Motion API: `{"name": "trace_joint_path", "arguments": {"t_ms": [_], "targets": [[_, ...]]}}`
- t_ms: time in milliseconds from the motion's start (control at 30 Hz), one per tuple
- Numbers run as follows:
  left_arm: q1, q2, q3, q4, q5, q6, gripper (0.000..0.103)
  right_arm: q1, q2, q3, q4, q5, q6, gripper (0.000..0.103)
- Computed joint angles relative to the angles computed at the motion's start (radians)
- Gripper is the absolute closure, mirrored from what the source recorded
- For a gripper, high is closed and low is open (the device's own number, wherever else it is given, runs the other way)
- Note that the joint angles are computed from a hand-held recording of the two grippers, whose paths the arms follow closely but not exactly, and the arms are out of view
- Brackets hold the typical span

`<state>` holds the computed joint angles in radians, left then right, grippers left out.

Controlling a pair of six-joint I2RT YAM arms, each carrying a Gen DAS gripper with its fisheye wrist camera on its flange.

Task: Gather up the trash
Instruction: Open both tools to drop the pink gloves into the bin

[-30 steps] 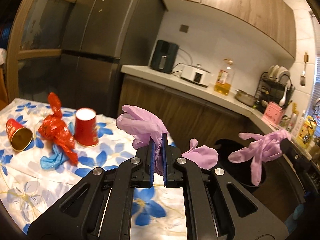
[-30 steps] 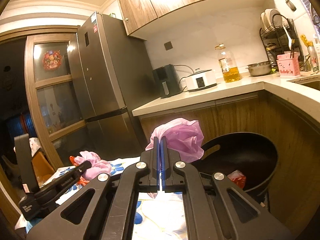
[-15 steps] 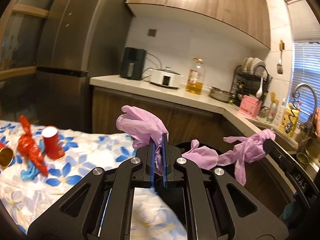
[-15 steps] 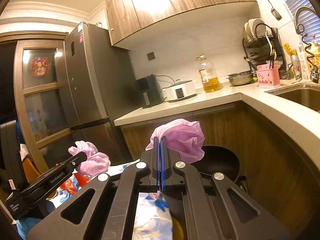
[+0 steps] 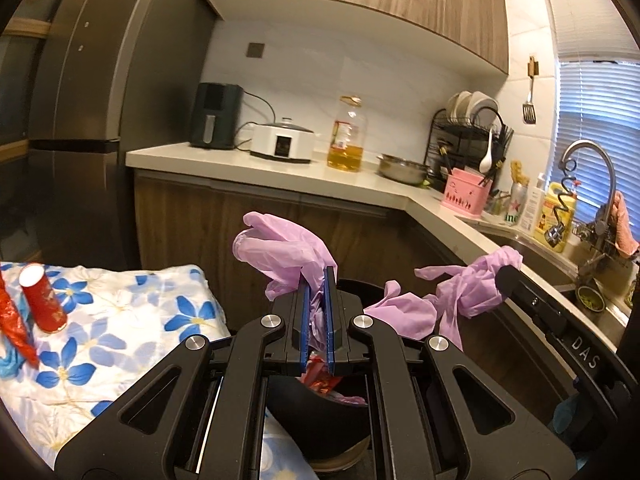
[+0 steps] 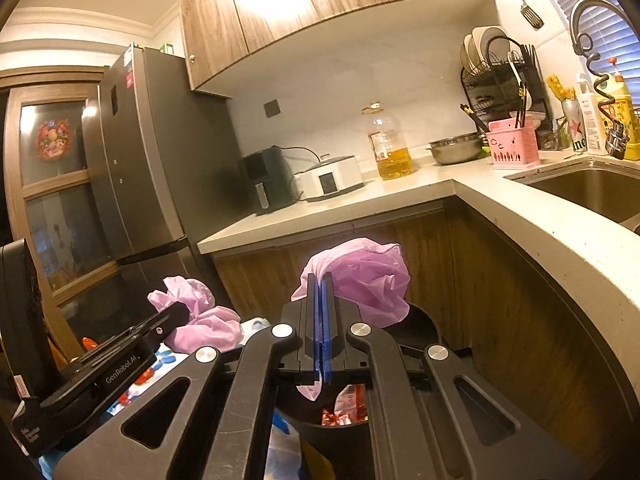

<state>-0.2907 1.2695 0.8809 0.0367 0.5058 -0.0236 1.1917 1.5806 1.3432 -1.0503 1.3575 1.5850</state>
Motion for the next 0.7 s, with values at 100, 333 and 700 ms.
{"name": "trace_joint_path", "arguments": {"t_ms": [100, 333, 700], "targets": [[-0.028, 0.035, 0.01, 0.021, -0.019, 0.001, 0.098, -0.02, -0.03, -0.046, 0.086, -0.015, -0.07, 0.101], [-0.061, 0.101, 0.038, 0.044, -0.028, 0.014, 0.097, -0.075, -0.087, -0.138, 0.312, -0.063, -0.268, 0.101], [-0.097, 0.191, 0.069, 0.061, -0.025, 0.048, 0.097, -0.132, -0.117, -0.205, 0.448, -0.128, -0.372, 0.101]]}}
